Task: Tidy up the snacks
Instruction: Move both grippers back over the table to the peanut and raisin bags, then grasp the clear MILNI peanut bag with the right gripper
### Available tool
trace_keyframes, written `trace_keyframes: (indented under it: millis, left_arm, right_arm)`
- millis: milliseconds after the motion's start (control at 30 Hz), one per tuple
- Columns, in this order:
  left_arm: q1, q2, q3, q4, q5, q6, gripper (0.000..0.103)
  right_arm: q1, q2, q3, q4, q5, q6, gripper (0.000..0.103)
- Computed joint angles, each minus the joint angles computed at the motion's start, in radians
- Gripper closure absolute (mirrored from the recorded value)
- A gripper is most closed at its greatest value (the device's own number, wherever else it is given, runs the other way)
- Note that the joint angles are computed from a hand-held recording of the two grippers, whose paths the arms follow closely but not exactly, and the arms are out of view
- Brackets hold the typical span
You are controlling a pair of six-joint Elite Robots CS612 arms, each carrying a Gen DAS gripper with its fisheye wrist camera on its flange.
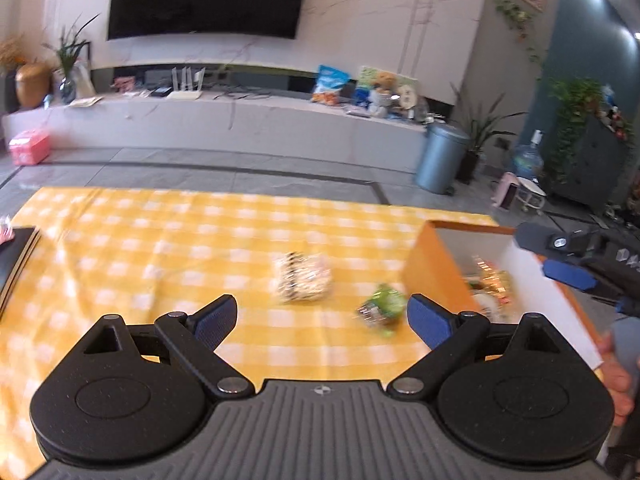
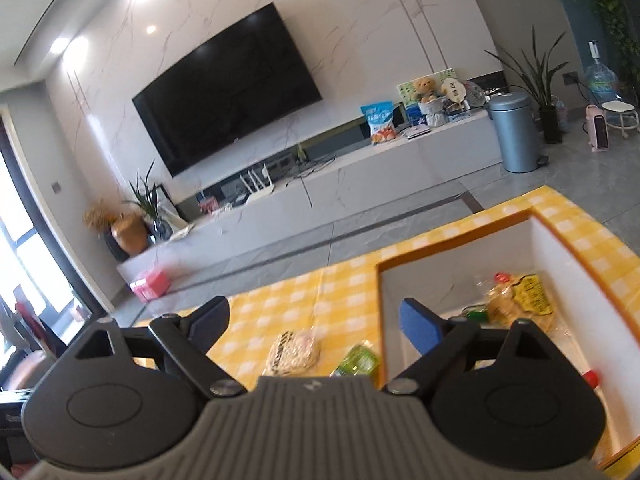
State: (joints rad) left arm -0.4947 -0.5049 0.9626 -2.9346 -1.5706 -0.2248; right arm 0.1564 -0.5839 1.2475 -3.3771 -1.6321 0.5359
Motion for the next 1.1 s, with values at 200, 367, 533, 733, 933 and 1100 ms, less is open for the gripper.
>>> trace_keyframes:
  millis: [200,367,533,733,933,1100]
  left_arm:
    - [0.038,0.046,-0.033,0.048,-0.007,-0.061,0.000]
    - [0.070,0.070,-0.038,0.097,-0.015,-0.121,0.000]
    - [0.093,0.102,-0.081,0.161,-0.038,-0.221,0.000]
    - [0.095,0.117,-0.106,0.225,-0.001,-0.230,0.000]
    - [0.085,0.115,-0.107,0.253,0.054,-0.195,0.000]
    - [0.080,0.112,-0.104,0.255,0.052,-0.174,0.000]
  right_arm:
    - [0.034,0.024,-0.072,0.148,-0.028,-0.013,0.013]
    - [0.052,0.069,-0.167,0.290,-0.020,0.025,0.013]
    - [0.055,0.129,-0.279,0.394,0.018,0.078,0.013]
    - [0.077,0.219,-0.439,0.534,-0.079,-0.003,0.013]
    - [0.105,0.352,-0.692,0.758,-0.336,-0.207,0.013]
    - [0.095,0.417,-0.823,0.870,-0.356,-0.398,0.013]
